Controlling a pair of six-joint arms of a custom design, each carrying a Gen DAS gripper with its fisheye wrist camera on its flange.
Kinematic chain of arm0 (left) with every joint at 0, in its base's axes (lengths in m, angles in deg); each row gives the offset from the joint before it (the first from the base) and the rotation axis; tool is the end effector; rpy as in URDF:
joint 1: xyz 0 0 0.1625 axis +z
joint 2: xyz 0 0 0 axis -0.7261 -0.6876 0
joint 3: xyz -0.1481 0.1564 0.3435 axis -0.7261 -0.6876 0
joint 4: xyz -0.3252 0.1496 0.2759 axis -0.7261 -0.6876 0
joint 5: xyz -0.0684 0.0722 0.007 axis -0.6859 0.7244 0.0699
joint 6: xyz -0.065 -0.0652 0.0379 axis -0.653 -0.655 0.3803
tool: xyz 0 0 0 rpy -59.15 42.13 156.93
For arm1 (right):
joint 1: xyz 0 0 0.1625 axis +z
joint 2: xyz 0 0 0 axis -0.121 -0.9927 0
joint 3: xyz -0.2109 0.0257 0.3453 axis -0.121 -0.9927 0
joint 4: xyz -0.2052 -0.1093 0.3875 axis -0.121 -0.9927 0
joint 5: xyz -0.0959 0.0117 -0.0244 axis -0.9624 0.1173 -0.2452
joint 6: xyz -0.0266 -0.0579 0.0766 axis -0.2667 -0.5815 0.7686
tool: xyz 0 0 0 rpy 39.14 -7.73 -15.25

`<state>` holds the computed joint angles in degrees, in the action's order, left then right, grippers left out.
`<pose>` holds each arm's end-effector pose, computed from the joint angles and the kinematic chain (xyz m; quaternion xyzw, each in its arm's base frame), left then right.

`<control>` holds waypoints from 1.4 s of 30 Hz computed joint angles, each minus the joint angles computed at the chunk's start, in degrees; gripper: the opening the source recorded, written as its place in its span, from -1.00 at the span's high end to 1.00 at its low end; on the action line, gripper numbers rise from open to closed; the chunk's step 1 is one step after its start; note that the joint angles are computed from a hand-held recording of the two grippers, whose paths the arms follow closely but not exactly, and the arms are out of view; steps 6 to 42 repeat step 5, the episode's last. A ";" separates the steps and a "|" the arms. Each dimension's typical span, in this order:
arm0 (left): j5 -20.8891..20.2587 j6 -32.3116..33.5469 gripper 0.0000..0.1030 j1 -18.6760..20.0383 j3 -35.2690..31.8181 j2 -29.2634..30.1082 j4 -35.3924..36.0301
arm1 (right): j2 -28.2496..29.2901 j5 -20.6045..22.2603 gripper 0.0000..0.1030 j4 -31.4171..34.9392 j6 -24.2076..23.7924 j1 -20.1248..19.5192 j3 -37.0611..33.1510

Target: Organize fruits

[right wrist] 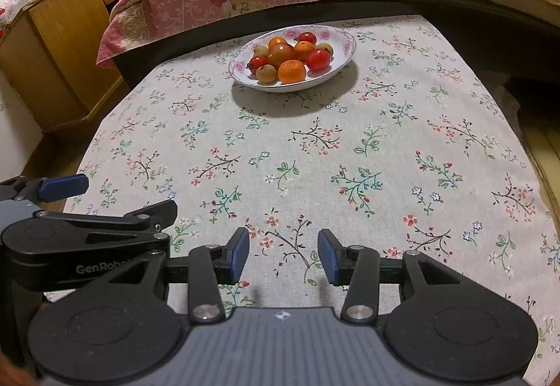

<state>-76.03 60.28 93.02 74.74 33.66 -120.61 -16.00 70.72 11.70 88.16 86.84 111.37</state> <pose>-0.3047 -0.5999 -0.1224 0.4657 0.8183 -0.1915 0.2771 -0.0096 -0.5027 0.1986 -0.1244 -0.8377 0.4129 0.3351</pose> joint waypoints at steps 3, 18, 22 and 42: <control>0.07 -0.14 -0.99 -0.01 -0.07 0.03 0.23 | 0.00 0.04 0.15 0.18 0.12 0.01 -0.05; 0.12 -0.19 -0.99 -0.02 -0.04 0.00 0.31 | 0.03 0.04 0.14 0.25 0.15 0.01 -0.12; 0.12 -0.19 -0.99 -0.02 -0.04 0.00 0.31 | 0.03 0.04 0.14 0.25 0.15 0.01 -0.12; 0.12 -0.19 -0.99 -0.02 -0.04 0.00 0.31 | 0.03 0.04 0.14 0.25 0.15 0.01 -0.12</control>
